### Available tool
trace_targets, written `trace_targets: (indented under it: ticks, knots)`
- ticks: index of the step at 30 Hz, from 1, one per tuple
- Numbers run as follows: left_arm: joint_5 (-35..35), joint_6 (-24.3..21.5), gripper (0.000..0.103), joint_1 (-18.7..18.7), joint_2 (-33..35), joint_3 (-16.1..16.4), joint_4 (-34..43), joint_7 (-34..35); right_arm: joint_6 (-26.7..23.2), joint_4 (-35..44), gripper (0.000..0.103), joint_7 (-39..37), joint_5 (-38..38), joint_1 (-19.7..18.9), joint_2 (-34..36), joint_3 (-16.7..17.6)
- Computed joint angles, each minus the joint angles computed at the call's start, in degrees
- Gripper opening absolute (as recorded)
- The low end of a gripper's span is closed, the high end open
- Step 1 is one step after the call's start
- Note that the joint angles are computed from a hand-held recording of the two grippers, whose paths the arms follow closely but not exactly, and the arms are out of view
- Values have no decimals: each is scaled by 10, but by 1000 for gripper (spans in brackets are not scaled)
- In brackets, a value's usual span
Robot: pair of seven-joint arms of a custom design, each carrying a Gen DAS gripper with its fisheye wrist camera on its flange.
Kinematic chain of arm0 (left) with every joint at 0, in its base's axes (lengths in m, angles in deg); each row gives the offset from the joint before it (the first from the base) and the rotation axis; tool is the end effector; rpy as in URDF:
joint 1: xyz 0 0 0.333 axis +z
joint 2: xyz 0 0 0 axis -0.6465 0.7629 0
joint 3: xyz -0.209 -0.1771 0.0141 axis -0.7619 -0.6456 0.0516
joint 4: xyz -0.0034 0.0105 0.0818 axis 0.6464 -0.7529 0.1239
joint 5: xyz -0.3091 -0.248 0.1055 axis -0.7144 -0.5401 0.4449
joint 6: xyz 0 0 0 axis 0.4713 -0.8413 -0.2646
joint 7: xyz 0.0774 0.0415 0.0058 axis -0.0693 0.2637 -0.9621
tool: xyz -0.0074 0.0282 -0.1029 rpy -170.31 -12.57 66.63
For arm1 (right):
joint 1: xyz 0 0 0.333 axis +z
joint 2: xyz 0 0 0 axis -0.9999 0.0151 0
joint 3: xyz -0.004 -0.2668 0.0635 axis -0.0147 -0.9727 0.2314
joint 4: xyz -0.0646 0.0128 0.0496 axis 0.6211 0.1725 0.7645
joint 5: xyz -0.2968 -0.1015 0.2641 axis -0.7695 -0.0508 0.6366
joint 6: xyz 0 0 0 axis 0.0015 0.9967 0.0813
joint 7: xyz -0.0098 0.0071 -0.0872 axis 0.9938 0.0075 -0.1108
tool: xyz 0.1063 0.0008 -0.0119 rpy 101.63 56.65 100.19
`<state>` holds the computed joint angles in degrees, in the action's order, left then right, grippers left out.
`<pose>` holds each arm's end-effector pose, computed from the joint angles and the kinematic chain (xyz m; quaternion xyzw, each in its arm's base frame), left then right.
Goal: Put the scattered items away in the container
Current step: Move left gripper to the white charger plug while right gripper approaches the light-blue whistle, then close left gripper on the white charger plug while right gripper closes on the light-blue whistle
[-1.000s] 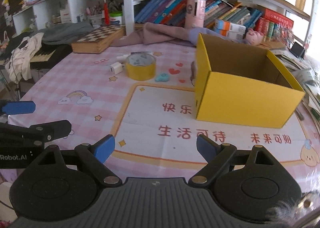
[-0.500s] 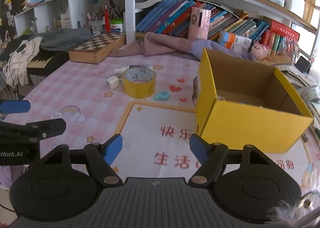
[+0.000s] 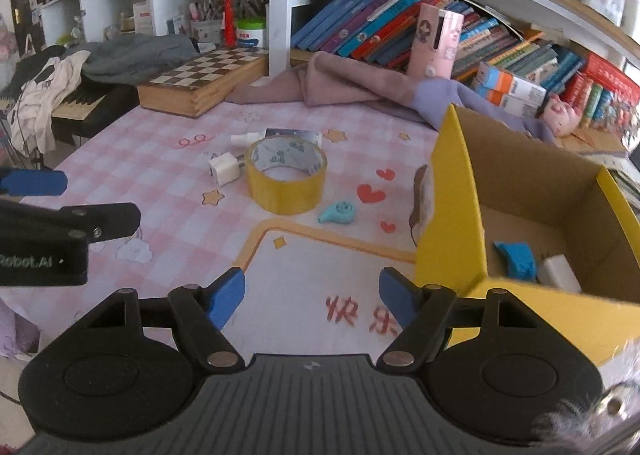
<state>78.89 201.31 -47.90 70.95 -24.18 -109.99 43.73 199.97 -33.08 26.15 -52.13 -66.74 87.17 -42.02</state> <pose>0.4723 -0.2248 0.4386 -0.7552 0.5045 -0.2380 0.3441 0.5673 0.3214 0.4302 -0.8497 0.3466 -0.1781 0.3552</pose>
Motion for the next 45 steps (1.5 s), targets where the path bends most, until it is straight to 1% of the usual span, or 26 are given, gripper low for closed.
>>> trace_targets:
  ticks: [3, 5, 7, 8, 9, 10, 11, 12, 14, 18, 19, 23, 27, 29, 34, 36, 38, 39, 40, 43, 45]
  knots:
    - [3, 7, 89, 7, 25, 9, 18, 13, 4, 31, 74, 7, -15, 5, 30, -3]
    - [4, 9, 89, 10, 46, 15, 35, 24, 4, 53, 74, 28, -39, 14, 51, -12]
    - [4, 8, 89, 12, 67, 23, 50, 36, 1, 77, 71, 53, -63, 22, 72, -21]
    - [4, 8, 89, 12, 76, 26, 57, 39, -5, 91, 65, 63, -74, 25, 84, -24]
    - [3, 10, 88, 13, 87, 31, 65, 42, -13, 106, 56, 74, -83, 28, 95, -27]
    - [2, 13, 87, 14, 97, 36, 73, 47, -22, 121, 51, 86, -94, 31, 107, -31]
    - [2, 17, 87, 14, 106, 40, 79, 51, -30, 137, 49, 99, -105, 35, 120, -36]
    - [4, 21, 87, 15, 117, 45, 87, 57, -35, 150, 49, 114, -116, 40, 131, -41]
    - [9, 31, 82, 16, 137, 55, 102, 69, -40, 175, 49, 148, -138, 51, 151, -53]
    - [15, 43, 81, 15, 179, 71, 136, 93, -57, 226, 49, 209, -169, 64, 191, -68]
    - [14, 45, 80, 14, 189, 75, 144, 99, -58, 237, 49, 221, -178, 68, 201, -72]
    - [-5, 52, 70, 10, 225, 89, 172, 131, -67, 280, 49, 278, -214, 86, 235, -95]
    - [-26, 66, 65, 7, 250, 101, 189, 152, -78, 322, 49, 327, -243, 96, 266, -111]
    - [-29, 74, 62, 5, 259, 107, 195, 155, -85, 344, 49, 343, -251, 96, 282, -112]
    - [-34, 76, 58, 0, 273, 117, 207, 160, -115, 404, 49, 359, -253, 89, 323, -103]
    - [-36, 83, 54, 0, 275, 120, 208, 160, -129, 425, 43, 362, -251, 86, 336, -100]
    - [-39, 92, 46, 1, 277, 122, 209, 161, -131, 428, 40, 355, -243, 78, 338, -90]
    - [-37, 92, 45, 0, 277, 123, 209, 159, -130, 427, 37, 350, -241, 77, 338, -88]
    - [-35, 94, 42, -1, 277, 124, 209, 158, -128, 425, 32, 344, -239, 74, 337, -84]
    - [-33, 97, 30, -1, 276, 126, 208, 157, -128, 424, 31, 334, -234, 72, 336, -82]
    - [-41, 102, 30, 2, 273, 126, 204, 158, -131, 425, 31, 332, -231, 72, 336, -82]
